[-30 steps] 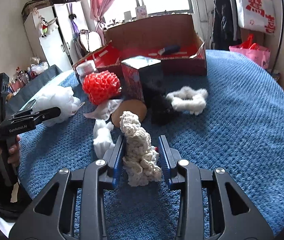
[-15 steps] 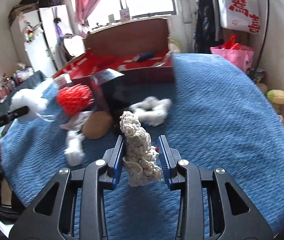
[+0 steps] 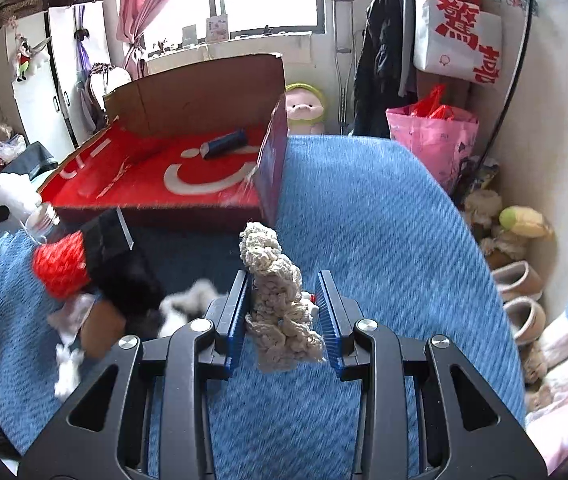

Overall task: Organize soft objects
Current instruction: 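Carry the white puff and cream crocheted rope with both grippers into the box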

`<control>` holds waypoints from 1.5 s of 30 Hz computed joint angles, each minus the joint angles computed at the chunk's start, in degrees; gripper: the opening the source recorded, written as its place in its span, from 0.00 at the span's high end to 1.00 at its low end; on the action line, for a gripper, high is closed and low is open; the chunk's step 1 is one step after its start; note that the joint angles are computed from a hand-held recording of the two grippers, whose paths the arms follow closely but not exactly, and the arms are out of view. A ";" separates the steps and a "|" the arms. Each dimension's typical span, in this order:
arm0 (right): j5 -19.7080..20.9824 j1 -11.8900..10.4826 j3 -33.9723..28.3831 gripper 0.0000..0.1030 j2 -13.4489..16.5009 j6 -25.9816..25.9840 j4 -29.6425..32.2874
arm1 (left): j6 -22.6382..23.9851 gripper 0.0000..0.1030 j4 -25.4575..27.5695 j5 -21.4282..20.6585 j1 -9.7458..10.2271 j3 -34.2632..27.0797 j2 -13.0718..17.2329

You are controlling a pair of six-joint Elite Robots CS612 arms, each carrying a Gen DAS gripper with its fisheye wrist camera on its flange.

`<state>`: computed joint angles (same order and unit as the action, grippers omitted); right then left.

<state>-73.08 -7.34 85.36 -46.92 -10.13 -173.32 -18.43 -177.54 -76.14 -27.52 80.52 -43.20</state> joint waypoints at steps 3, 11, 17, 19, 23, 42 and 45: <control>-0.14 0.35 -2.63 0.69 0.98 -0.88 1.03 | 1.81 0.54 1.85 -1.25 0.52 -3.08 1.08; -0.29 1.88 -8.87 0.69 3.01 -5.04 2.84 | 6.97 0.54 6.80 -3.55 1.34 -11.28 4.17; -0.14 3.46 -15.03 0.69 5.27 -9.20 6.57 | 9.97 0.54 11.94 -7.89 1.91 -18.33 7.28; -0.10 4.11 -17.37 0.69 6.30 -10.89 8.68 | 10.41 0.54 14.30 -9.33 2.01 -20.77 8.37; -1.06 5.33 -21.61 0.69 8.35 -13.76 12.98 | 11.47 0.54 18.60 -12.35 2.10 -25.78 10.85; -10.60 8.75 -36.15 0.69 16.26 -22.27 33.62 | 12.98 0.53 43.55 -18.42 2.11 -56.03 26.46; -11.15 8.75 -37.16 0.69 16.83 -22.30 35.64 | 13.16 0.52 43.86 -19.14 2.28 -56.20 26.57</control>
